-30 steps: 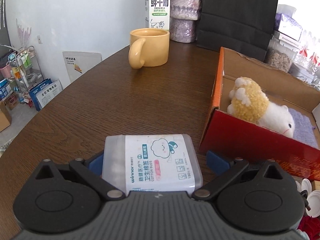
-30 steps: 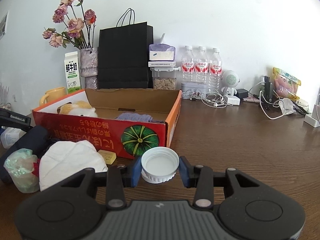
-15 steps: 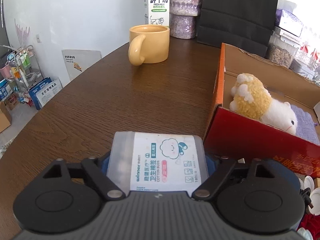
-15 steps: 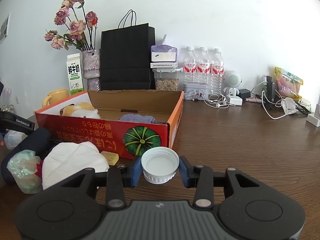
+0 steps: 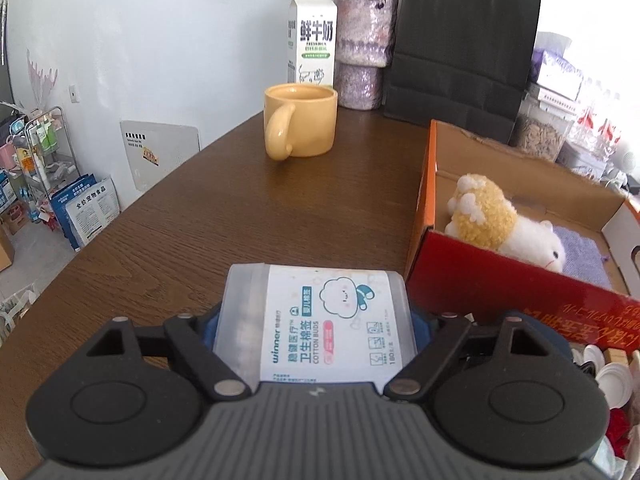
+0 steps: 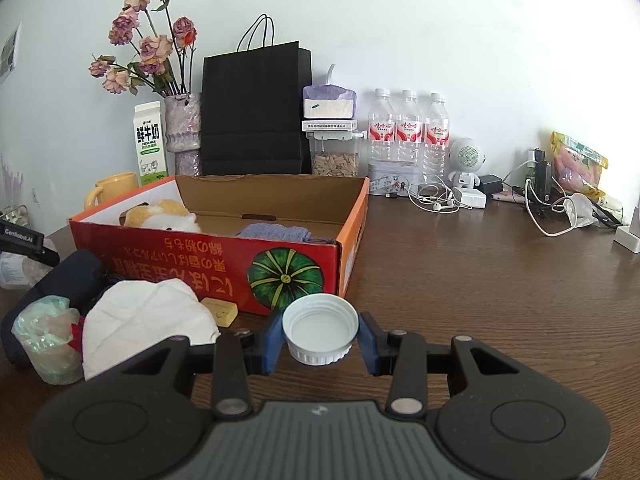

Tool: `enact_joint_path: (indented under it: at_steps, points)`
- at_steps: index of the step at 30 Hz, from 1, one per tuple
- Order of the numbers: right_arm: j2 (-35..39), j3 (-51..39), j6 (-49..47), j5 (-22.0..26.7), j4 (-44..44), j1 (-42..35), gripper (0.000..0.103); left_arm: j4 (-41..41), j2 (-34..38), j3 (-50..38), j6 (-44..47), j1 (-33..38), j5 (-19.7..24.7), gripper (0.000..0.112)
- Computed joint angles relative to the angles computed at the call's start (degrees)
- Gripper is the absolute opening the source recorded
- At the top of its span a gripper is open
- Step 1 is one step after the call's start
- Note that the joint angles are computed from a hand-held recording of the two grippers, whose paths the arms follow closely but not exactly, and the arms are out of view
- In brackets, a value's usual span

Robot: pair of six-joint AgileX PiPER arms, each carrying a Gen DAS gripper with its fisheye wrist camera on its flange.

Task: Organize objects
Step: 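Carry the swab box and bottle cap over the cardboard box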

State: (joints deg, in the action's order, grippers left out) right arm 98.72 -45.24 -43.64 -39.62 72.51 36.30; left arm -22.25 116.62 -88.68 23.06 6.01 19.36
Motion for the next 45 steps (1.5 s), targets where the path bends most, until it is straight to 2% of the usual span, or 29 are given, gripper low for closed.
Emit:
enact_joint_path:
  at_steps: [5,12,16,21,30,36,41,45]
  points:
    - [-0.5,1.2,3.6,-0.6,-3.1,0.1,0.039,-12.4,-2.9,2.9,12.4,1.4,-0.3,0.084]
    - [-0.7,-0.2,1.7,-1.6,-2.3,1.9,0.039,-29.5,-7.2,6.4,30.1,2.4,0.0,0.084]
    - [-1.0,-2.7,-0.9,-1.8,-2.2,2.8,0.039,-36.4,-8.6,6.5,37.1,2.0,1.5,0.084]
    - [0.1,-7.7,-5.3,-0.5,-1.6,2.3,0.039,-41.3,-9.2,5.4,41.5,-0.3,3.4,0.084]
    - [5.9,-21.2,-15.4,4.1,1.1,-1.0,0.039,-40.3,-4.6,-2.0,38.5,-6.0,4.9,0.084]
    - [11.2,-30.4,-21.6,8.0,4.7,-4.1,0.039,-33.3,1.6,-11.0,29.6,-8.9,5.7,0.084]
    - [16.7,-39.7,-30.4,11.5,11.7,-6.7,0.039,-28.3,6.6,-18.3,24.9,-11.5,5.5,0.084]
    - [19.6,-43.6,-33.8,12.9,15.2,-8.2,0.039,-25.2,10.8,-23.8,20.6,-12.2,6.7,0.084]
